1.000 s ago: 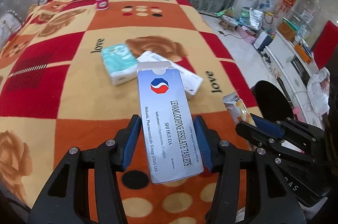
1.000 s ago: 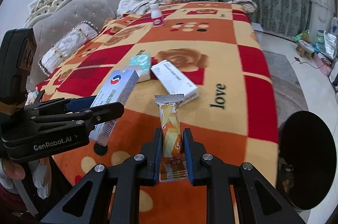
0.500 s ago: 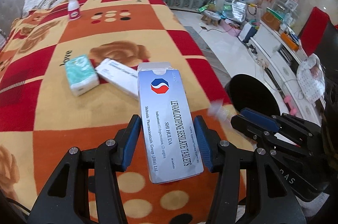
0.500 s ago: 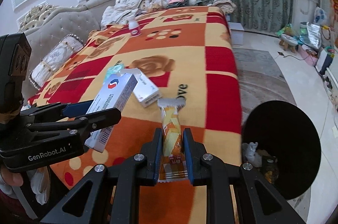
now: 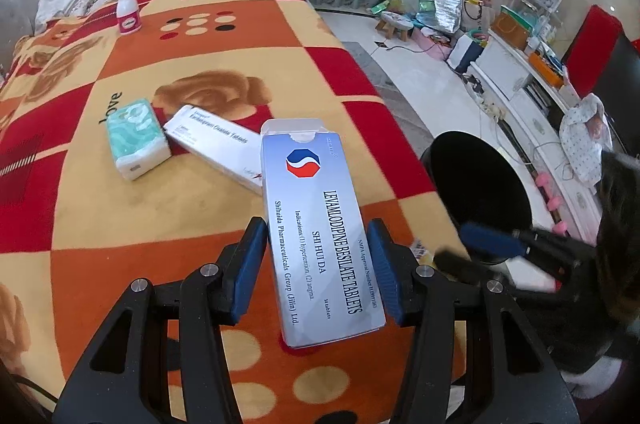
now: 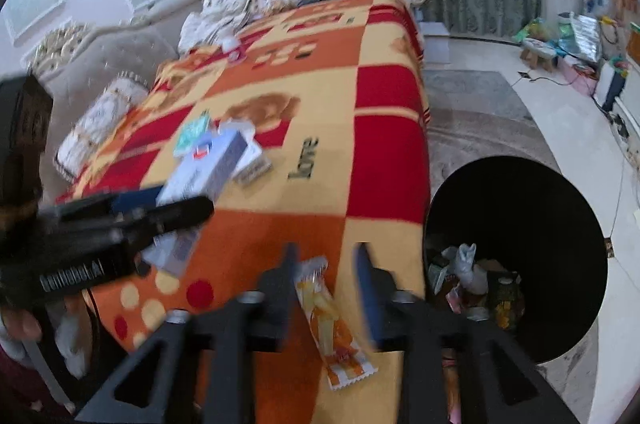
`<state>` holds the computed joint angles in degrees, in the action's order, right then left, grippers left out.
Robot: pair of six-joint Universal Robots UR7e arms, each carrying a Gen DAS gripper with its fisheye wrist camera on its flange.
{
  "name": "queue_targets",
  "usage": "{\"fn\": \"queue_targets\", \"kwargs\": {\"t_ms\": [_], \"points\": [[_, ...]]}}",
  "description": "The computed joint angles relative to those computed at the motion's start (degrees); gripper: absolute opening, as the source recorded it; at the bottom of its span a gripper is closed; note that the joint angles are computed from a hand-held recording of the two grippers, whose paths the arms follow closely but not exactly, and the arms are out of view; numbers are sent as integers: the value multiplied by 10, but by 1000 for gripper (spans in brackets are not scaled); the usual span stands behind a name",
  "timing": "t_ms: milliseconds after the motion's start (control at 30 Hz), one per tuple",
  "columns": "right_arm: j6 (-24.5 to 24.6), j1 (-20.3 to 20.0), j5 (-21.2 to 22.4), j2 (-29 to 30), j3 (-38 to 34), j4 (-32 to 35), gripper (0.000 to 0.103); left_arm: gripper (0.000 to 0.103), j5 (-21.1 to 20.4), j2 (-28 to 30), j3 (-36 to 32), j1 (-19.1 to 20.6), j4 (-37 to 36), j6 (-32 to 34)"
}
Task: Collect trash
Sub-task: 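Carry the tablet box and snack bar over the black bin with both tools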
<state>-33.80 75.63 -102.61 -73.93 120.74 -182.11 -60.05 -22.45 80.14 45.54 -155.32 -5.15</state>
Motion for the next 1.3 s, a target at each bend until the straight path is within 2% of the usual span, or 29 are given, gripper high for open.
{"fn": "queue_targets", "kwargs": {"t_ms": [100,167,200,233,333,667,800,833,867,900,1000,1033,1067,1100,1167,1300], "points": [[-21,-5,-14,8,8,17,39,50,0,0,-1,4,7,-8],[-30,-7,-34,21,14,5,38,50,-2,1,-3,5,12,-10],[-33,-8,-47,30,15,-9,35,50,-4,2,-3,5,12,-11],[-44,-8,-48,34,20,-36,27,50,-5,3,-4,4,13,-12],[-32,-9,-46,30,17,-39,19,50,-12,7,-9,2,13,-9],[-18,-8,-29,-4,7,-46,19,50,-35,32,-44,-10,25,4],[-4,-19,-2,-19,4,2,19,50,-34,33,-46,-10,26,4],[-7,-18,-3,-17,6,1,21,50,-30,32,-44,-8,26,3],[-13,-17,-8,-14,9,-5,29,50,-28,30,-43,-7,26,1],[-21,-15,-17,-7,12,-9,32,50,-26,28,-40,-6,27,-2],[-17,-17,-24,11,12,-1,32,50,-18,23,-33,-4,28,-6],[-16,-16,-31,20,10,-5,31,50,-17,22,-32,-4,28,-6],[-24,-14,-42,30,12,-30,25,50,-17,21,-31,-3,29,-7],[-35,-10,-54,40,12,-55,22,50,-17,21,-30,-3,28,-7],[-28,-10,-53,37,8,-45,16,50,-20,21,-29,-3,26,-4],[-26,-13,-40,18,10,-46,16,50,-33,29,-37,-8,24,0]]}}
